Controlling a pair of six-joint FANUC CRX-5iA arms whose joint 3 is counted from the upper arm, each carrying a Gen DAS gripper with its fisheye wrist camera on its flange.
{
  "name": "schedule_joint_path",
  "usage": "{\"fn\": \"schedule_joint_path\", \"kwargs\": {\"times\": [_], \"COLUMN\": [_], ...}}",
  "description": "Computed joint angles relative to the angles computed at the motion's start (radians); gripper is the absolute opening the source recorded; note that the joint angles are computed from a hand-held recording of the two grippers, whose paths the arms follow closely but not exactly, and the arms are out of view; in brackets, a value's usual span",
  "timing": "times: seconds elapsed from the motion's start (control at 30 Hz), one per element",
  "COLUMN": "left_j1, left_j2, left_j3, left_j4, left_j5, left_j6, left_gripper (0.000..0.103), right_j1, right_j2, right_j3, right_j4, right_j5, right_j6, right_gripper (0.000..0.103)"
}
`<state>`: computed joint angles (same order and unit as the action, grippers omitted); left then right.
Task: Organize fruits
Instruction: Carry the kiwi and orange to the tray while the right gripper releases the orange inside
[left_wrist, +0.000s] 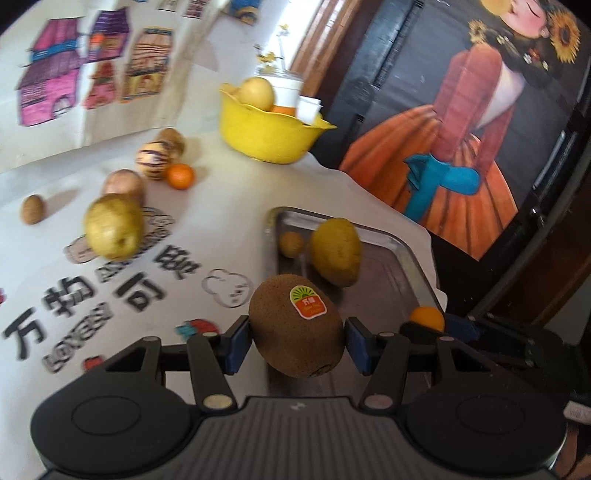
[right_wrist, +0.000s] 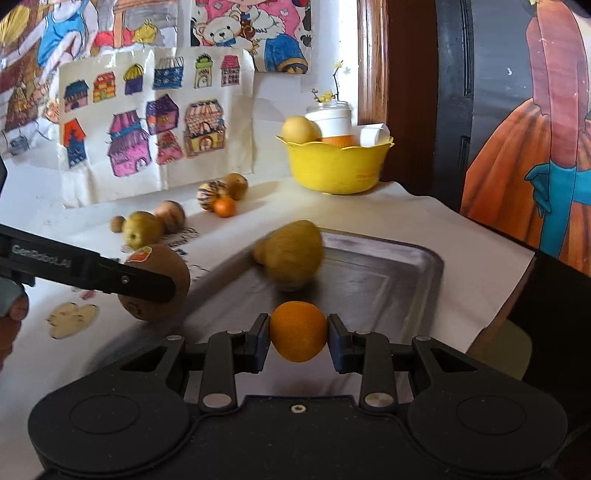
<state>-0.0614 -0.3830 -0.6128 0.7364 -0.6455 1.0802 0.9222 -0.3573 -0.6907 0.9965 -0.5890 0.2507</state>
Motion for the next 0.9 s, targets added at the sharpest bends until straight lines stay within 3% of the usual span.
{"fn": "schedule_joint_path", "kwargs": {"times": [0.4, 0.9], "left_j1": [-0.077, -0.086], "left_j2": [0.084, 0.108], "left_j3": [0.037, 0.044], "left_j4": [-0.008, 0.004], "left_j5": [0.056, 0.063], "left_j6": [-0.020, -0.034], "left_gripper": [0.059, 0.059], "right_j1": [-0.079, -0.076], "right_j2": [0.070, 0.087], "right_j3": [0.005, 0.017], "right_j4": [0.069, 0.054], "right_j5": [0.075, 0.068], "right_j6": [0.077, 0.104], "right_gripper": [0.035, 0.035]}}
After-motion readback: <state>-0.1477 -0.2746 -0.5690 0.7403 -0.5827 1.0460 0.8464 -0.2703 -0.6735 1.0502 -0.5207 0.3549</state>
